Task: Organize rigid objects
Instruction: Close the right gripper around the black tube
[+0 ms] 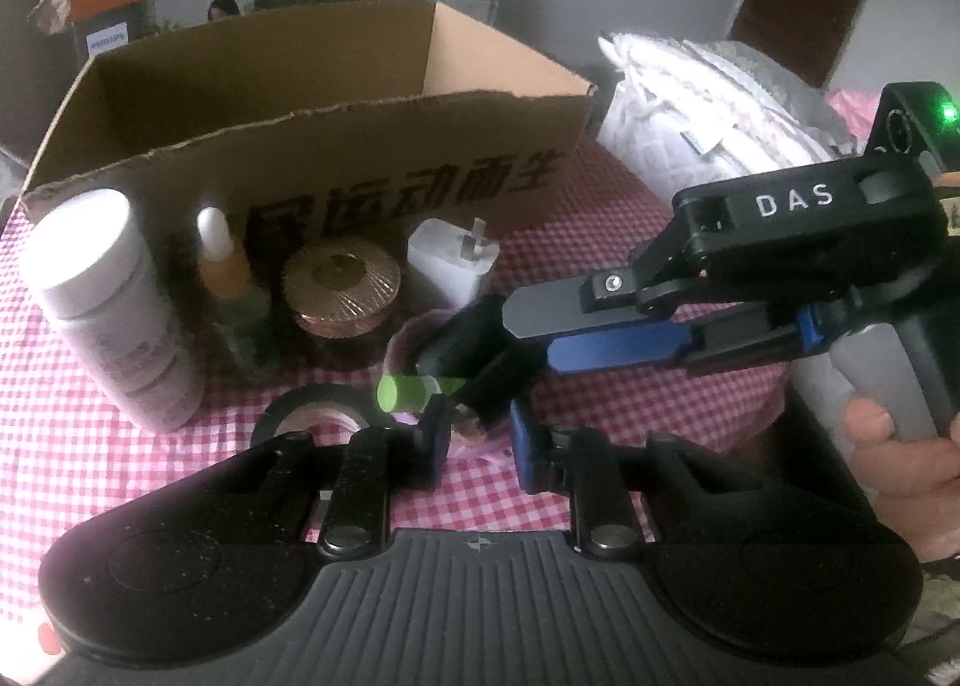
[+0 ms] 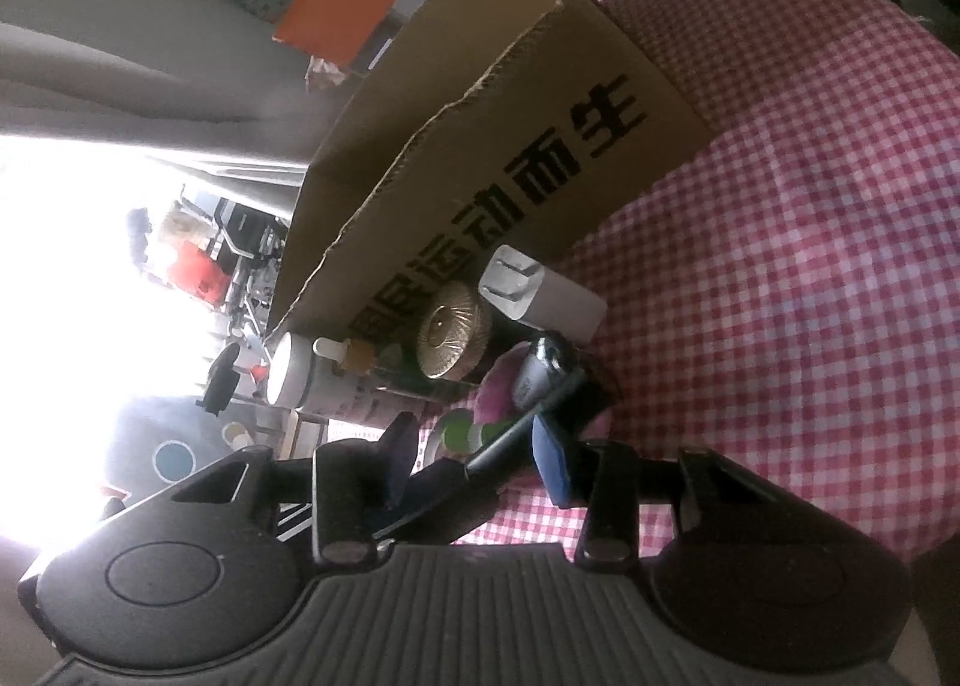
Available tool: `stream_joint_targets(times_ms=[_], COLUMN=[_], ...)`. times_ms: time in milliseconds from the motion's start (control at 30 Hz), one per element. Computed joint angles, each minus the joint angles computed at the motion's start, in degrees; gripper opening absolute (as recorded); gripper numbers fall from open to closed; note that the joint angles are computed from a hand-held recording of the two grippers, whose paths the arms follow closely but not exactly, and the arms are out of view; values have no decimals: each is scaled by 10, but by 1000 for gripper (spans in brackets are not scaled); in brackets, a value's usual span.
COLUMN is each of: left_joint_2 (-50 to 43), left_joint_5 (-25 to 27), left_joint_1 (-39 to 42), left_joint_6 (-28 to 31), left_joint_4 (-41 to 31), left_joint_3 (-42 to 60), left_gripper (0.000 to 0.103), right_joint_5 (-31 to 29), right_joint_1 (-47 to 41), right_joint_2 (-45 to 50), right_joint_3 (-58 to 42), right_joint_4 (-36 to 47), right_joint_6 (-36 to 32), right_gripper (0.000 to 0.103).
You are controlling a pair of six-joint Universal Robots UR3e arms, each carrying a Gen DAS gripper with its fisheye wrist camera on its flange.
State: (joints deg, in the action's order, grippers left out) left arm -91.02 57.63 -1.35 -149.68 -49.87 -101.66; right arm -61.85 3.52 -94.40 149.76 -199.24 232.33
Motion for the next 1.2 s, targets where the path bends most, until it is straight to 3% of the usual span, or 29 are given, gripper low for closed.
stream_joint_targets(times_ms=[233, 367, 500, 633, 833, 1000, 1100, 1200], left_joint_2=[-39, -52, -67, -75, -84, -95, -99, -102], left_joint_5=[15, 16, 19, 24, 29, 30, 32, 31], left_joint_1=[-23, -30, -37, -38, -44, -49, -52, -53], left_joint_6=[-5, -9, -19, -27, -22, -20, -21, -18], left_joint_4=[-1, -7, -5, 5, 1, -2, 1, 3], left_joint_3=[28, 45, 59, 59, 68, 80, 83, 84], left_gripper=[21, 23, 33, 31, 30, 30, 32, 32], right_joint_5=[20, 30, 35, 31, -38, -62, -97, -114], right_joint_1=[-19, -28, -32, -29, -9, -2, 23, 34], right_joint_2=[24, 28, 32, 40, 37, 116, 135, 137], right_joint_3=[26, 32, 28, 19, 28, 32, 22, 23], right_joint_4=[-45, -42, -33, -29, -55, -160, -178, -188], right_joint_6=[11, 9, 4, 0, 1, 22, 27, 31], right_gripper=[45, 45, 45, 45, 46, 45, 33, 31])
